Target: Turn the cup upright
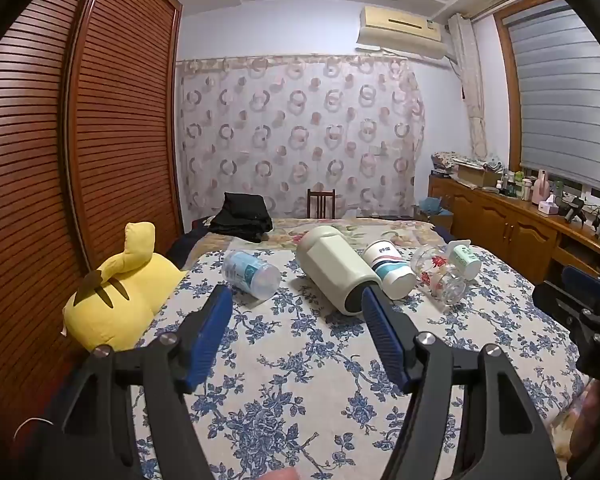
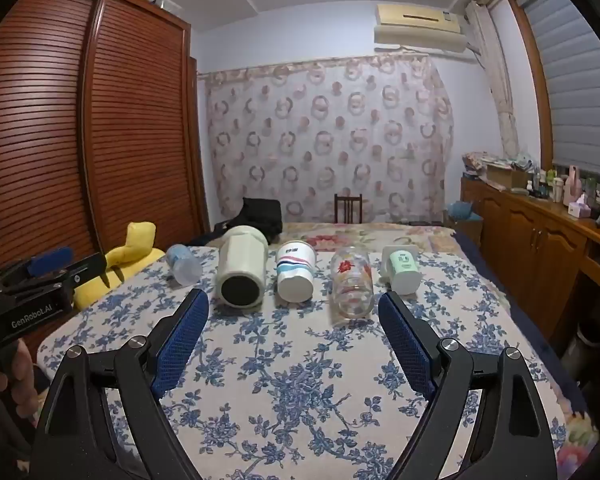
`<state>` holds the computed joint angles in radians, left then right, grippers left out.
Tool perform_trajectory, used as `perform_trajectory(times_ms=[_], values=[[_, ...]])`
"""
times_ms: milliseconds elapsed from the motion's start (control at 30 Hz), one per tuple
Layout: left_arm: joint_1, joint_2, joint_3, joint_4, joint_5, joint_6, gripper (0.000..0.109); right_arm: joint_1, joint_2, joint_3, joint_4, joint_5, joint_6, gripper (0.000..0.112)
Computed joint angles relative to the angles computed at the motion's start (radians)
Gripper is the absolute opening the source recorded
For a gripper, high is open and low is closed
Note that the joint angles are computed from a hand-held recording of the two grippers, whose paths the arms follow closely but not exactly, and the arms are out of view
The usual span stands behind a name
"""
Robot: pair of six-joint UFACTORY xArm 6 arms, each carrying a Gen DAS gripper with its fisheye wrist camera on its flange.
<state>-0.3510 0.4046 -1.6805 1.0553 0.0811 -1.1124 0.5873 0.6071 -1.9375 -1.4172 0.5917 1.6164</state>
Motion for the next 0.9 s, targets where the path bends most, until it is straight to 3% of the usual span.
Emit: perform_trajectory(times_ms=[200, 300, 900], values=[[0.012, 0.012, -0.009, -0.044, -0.014, 0.051, 0.068, 0.001, 0.003, -0.005, 0.011, 0.003, -0.013, 0.089], [0.001, -0.001, -0.004, 0.008, -0.002, 0.010, 0.068, 0.000, 0.002, -0.006, 0.014, 0.001, -0.017, 0.089], [-0.004, -0.009, 0.008, 0.029, -0.022, 0.003, 0.068, 0.006, -0.031, 0.039, -0.007, 0.012, 0.017, 0.089]])
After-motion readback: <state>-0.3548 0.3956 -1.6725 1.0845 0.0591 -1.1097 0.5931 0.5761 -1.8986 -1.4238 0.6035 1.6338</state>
